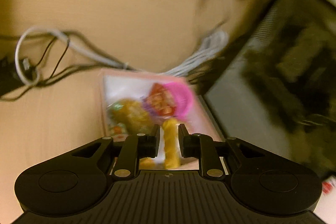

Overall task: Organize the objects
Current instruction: 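Carry the yellow brick toward the pink box with the left tool while the right tool carries the plush toy, then drop the plush toy into the pink box with the right tool while the left tool releases the brick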

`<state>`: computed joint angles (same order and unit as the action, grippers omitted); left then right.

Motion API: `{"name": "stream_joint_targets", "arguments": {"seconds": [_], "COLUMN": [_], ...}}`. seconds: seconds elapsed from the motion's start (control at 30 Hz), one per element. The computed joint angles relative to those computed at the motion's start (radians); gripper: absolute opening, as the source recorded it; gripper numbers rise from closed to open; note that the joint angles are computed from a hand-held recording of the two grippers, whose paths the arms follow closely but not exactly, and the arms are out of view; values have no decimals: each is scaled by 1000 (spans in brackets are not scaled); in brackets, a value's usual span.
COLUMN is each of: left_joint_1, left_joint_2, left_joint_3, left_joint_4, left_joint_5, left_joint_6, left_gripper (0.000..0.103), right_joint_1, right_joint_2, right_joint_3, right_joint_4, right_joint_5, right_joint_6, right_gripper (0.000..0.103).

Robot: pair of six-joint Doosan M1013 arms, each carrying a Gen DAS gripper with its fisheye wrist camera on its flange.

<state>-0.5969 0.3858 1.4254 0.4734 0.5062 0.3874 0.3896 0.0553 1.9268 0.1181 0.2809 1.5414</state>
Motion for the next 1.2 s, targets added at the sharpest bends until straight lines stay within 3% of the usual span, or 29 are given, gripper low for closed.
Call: {"name": "stream_joint_targets", "arguments": {"seconds": [0.1,0.23,0.33,0.47,0.53,0.6,0.67,0.77,0.83,0.9,0.97,1.13,1.2], "left_joint_1": [-5,-13,-37,-80,-98,-111,-119,-129,-135,-137,-133,-121,-122], "left_joint_2": [8,-33,-85,-149,-171,-190,-206,-230,-247,-260,-264,-255,-249], "left_joint_3": [16,87,168,260,292,321,343,365,379,392,399,396,390], "left_joint_4": [69,68,80,69,84,88,90,105,129,151,145,87,67], "left_joint_5": [-8,-61,-79,-10,32,62,86,131,155,169,170,124,106], "left_joint_6": [-101,-163,-151,-158,-209,-258,-296,-353,-401,-445,-459,-383,-344], "left_gripper": [20,20,20,20,20,20,20,20,20,20,20,20,20], "right_joint_1": [-18,-42,-58,-59,-47,-36,-27,-4,-11,-21,-27,-26,-30], "right_joint_2": [4,25,46,99,149,199,254,317,330,320,309,286,274], "right_joint_3": [0,-25,-61,-143,-205,-273,-353,-442,-465,-446,-423,-361,-339], "right_joint_4": [19,101,271,490,592,656,676,534,585,679,679,461,444], "right_joint_5": [6,35,30,-11,-42,-30,7,-1,45,61,68,62,74], "right_joint_6": [-17,-98,-283,-527,-650,-710,-702,-546,-580,-683,-696,-520,-488], "right_gripper": [83,83,83,81,76,46,42,42,42,50,62,70,73]}}
